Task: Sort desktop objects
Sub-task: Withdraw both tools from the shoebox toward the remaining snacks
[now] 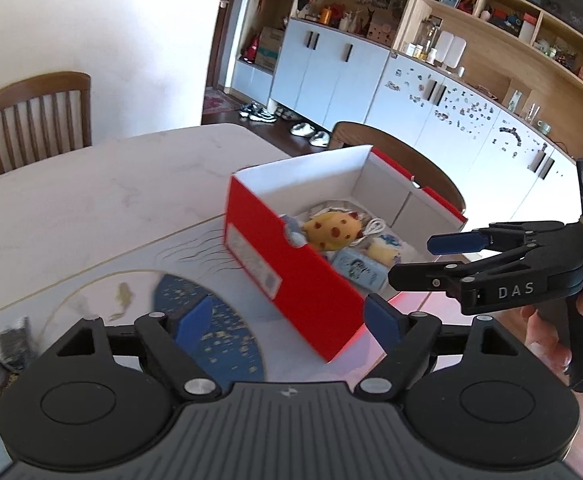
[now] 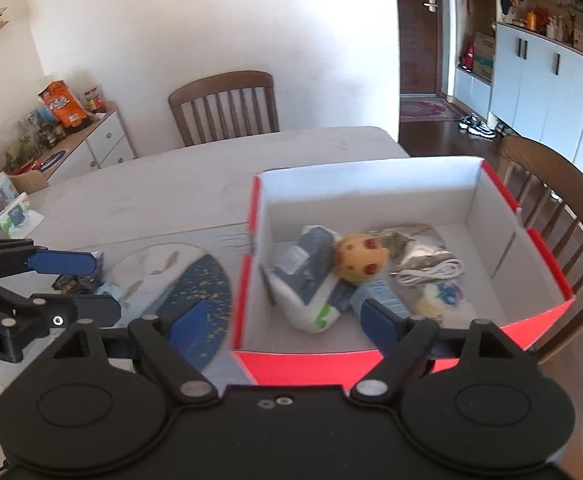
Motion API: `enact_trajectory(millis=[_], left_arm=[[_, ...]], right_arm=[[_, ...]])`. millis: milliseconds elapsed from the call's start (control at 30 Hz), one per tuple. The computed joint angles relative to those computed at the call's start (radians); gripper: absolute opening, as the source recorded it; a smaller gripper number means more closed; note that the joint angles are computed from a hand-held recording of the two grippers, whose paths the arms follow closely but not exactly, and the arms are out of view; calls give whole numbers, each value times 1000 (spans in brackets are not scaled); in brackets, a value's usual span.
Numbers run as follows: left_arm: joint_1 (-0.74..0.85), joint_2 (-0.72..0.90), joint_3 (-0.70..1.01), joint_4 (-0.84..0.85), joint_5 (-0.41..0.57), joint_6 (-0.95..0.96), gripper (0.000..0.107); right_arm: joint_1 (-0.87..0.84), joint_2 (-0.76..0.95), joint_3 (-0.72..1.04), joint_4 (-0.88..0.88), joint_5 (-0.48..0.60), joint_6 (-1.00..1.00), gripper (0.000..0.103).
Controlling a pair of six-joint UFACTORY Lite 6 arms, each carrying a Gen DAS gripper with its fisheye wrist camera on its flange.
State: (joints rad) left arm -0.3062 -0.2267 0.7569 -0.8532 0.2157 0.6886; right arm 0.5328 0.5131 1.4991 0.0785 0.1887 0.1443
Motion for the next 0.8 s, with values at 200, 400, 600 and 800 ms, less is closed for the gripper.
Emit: enact_trajectory(millis=[200,400,600,800], left_arm=[[78,-126,-124,-68,13,98,92],[179,-225,-225,-116,46,176,93],[292,-305,-317,-195,74,294,101],[421,-339,-391,-344,114,493,101]], right_arm=[[76,43,71,-132,19,137,88],[136,103,168,-205,51,220,91],[184,185,292,-282,94,296,91],[214,283,430,-280,151,298,91]])
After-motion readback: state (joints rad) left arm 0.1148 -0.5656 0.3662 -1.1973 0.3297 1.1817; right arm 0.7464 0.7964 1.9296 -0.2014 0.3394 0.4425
